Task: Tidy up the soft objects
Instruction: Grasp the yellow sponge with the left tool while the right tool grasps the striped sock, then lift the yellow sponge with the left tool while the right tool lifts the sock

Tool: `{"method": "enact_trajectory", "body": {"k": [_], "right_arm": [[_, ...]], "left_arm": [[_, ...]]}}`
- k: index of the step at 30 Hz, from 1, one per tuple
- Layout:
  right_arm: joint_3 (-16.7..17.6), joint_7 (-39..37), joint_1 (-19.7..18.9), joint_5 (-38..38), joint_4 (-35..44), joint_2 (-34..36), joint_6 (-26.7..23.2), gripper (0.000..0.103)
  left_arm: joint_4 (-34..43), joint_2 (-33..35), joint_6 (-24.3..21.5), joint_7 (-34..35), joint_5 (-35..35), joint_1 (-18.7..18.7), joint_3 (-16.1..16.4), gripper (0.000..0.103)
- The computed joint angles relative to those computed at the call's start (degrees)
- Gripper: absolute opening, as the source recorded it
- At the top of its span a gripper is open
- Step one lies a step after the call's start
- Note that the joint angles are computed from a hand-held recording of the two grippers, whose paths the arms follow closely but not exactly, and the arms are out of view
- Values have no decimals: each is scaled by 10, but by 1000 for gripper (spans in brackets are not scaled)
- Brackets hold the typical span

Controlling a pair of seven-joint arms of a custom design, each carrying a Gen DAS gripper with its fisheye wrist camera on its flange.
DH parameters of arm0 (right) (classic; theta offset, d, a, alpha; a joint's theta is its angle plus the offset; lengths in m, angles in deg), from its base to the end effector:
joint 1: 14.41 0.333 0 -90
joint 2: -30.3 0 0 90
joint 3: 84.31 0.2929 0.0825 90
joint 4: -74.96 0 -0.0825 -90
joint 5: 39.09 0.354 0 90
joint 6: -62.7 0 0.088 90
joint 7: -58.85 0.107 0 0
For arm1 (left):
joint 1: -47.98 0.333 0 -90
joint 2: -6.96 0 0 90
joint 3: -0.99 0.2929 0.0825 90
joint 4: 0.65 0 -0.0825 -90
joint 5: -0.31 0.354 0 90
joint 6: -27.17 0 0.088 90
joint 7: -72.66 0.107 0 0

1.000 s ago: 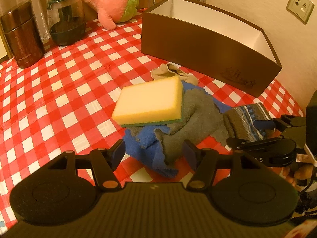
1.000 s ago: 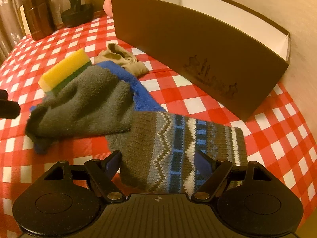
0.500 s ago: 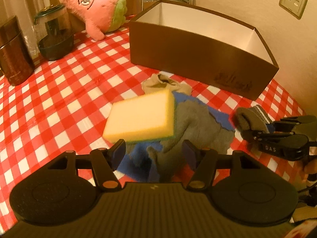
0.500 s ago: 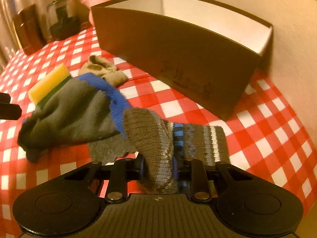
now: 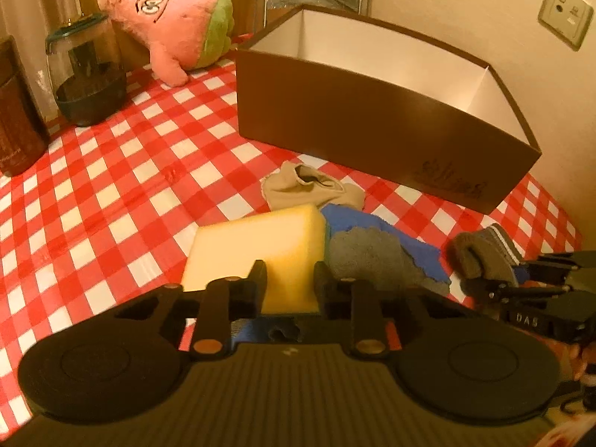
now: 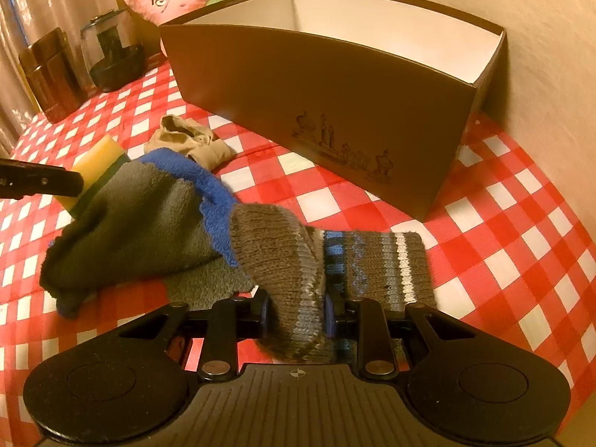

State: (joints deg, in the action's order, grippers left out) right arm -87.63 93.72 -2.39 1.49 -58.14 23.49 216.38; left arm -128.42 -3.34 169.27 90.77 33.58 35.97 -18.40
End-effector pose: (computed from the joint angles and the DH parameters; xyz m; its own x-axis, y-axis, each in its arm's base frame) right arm 0.5016 0.0556 0.4297 0.5373 -0.8404 -0.0712 -0.6987 -0.3962 -0.5957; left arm 0.4283 -0.2710 0.4793 0.2748 -0.9574 0.0884 -0.7603 -0.2726 -0.5896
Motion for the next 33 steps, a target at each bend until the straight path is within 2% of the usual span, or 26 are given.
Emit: {"method": "enact_trajectory", "body": {"k": [4, 8, 11, 18, 26, 29, 30, 33], "right_arm": [[1, 3, -1, -3, 2, 1, -2, 27], [3, 5, 0, -8, 2, 2, 1, 27], [3, 6, 0, -14, 3, 2, 1, 27], [3, 8, 1, -21, 2, 1, 1, 27], [3, 7, 1, -23, 3, 2, 0, 28], [3, 8, 1, -24, 3, 1, 0, 28], [3, 9, 1, -24, 3, 1, 0, 28], [2, 7, 2, -23, 2, 1, -1, 28]], "left_arm": [[-26, -38, -18, 4, 5, 4, -4, 16], [-62, -89, -43, 4, -13, 14, -9, 15], [-89, -127, -68, 28, -36, 16, -15, 14], [-147, -205, -91, 56, -118, 5, -35, 14], [-183, -253, -130, 74, -217, -17, -43, 15], [-206, -286, -122, 53, -250, -15, -41, 27], [-213, -296, -116, 43, -258, -12, -41, 35], [-223, -311, -94, 13, -275, 6, -46, 47]]}}
